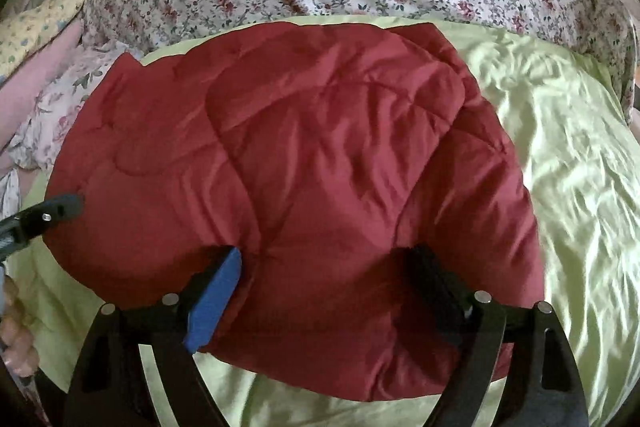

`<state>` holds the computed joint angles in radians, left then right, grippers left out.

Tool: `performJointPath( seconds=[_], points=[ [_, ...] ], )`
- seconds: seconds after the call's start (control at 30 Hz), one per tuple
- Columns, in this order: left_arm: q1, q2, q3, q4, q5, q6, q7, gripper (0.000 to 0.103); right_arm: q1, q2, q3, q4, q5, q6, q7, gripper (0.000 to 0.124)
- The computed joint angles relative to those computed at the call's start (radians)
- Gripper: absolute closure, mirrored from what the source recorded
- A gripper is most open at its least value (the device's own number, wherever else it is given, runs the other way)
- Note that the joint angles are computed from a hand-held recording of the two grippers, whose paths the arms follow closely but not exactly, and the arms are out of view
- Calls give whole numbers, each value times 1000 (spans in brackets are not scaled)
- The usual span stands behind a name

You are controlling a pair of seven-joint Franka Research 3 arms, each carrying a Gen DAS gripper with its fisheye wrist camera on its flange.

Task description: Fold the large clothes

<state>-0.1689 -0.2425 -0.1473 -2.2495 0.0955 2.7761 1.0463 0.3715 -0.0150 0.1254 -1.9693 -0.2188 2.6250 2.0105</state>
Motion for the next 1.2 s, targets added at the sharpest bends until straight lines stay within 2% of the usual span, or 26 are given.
performJointPath(
  seconds=[0.1,0.23,0.3,0.43,0.57,0.63,0.67,0.73,0.87,1.03,1.2],
  points=[
    [46,57,-56,60,135,-84,-107,34,-4,-1,-3,-13,27,26,-18,37],
    [50,103,-69,93,254,-113,-194,32,0,-7,2,-9,23,9,-12,37],
    [39,102,-57,107,244,-127,-179,32,1,-12,3,8,48,-8,-22,38],
    [33,98,-21,114,171,-81,-131,32,0,7,2,71,76,29,-61,41],
    [60,165,-11,200,180,-108,-136,32,12,133,-14,245,80,-47,-105,42],
    [64,217,0,251,114,-123,-81,32,18,218,-37,340,89,-113,-103,42],
    [68,233,3,266,87,-123,-57,32,22,240,-51,356,86,-112,-95,42],
    [76,271,3,303,62,-129,-33,32,19,273,-67,372,115,-93,-91,42],
    [74,333,1,377,122,-178,-73,31,42,274,-95,359,91,-68,-53,42],
    [64,345,4,384,211,-187,-132,31,29,259,-93,307,128,3,-58,41],
    [69,340,2,373,219,-175,-137,31,42,260,-103,306,96,9,-36,41]
  ],
)
